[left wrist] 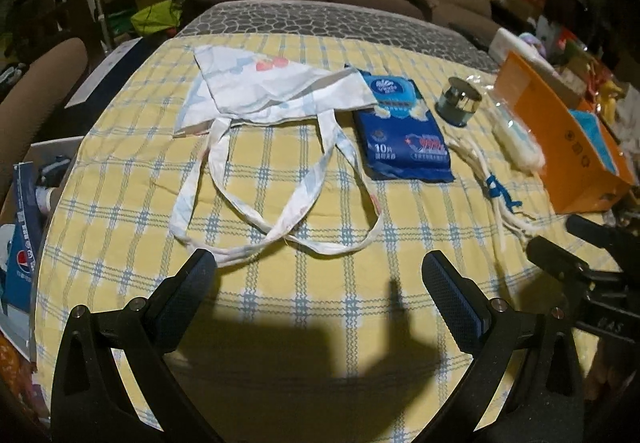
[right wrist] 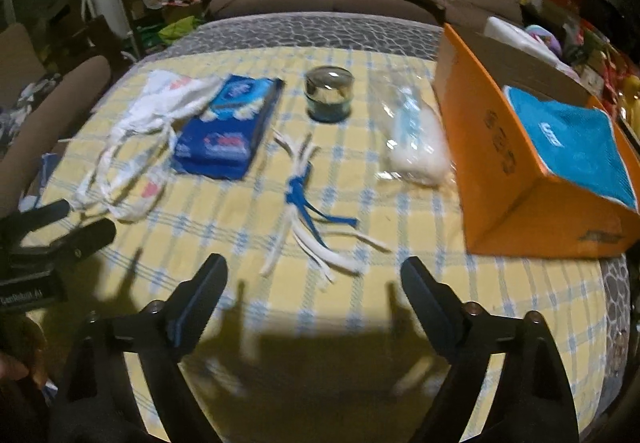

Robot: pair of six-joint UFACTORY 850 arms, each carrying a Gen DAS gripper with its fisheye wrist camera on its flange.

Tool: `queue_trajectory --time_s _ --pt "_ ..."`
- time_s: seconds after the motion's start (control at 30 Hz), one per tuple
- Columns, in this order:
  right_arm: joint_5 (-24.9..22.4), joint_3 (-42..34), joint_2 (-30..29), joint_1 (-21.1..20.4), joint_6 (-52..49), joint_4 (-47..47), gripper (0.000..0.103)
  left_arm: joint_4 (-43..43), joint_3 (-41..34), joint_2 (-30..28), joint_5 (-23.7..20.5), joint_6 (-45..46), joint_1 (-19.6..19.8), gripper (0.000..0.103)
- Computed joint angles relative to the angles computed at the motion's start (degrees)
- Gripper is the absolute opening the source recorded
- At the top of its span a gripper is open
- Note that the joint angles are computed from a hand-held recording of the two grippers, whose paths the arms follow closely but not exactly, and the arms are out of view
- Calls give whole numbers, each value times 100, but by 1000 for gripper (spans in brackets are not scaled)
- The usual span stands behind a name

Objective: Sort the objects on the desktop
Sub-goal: 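Move the right gripper toward the white cords with blue ties, then grasp the white cords with blue ties with the right gripper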

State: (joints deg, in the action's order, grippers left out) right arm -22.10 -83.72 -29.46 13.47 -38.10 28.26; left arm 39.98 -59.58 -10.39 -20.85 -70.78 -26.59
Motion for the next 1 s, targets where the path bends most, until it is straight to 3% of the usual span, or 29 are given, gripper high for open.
queue_trajectory --time_s 0.13,0.47,0.57,0.67,0.8,1.0 --pt "-223 -349 -214 65 82 -76 67 -279 62 97 216 302 83 103" --pt "-727 -1195 -853 123 302 -300 64 -1852 21 165 619 2106 282 103" --pt "-913 -1419 -1027 138 496 -529 62 -1940 4 166 648 2125 322 103" --pt "-1011 -1564 -1149 134 639 -667 53 -1574 -12 161 595 1692 337 103" --pt "-962 -1577 -1179 145 702 -730 29 -1869 -42 126 589 1983 386 103" --pt "-1075 -1634 -1219 104 432 -441 14 -1969 -99 55 485 2135 347 103"
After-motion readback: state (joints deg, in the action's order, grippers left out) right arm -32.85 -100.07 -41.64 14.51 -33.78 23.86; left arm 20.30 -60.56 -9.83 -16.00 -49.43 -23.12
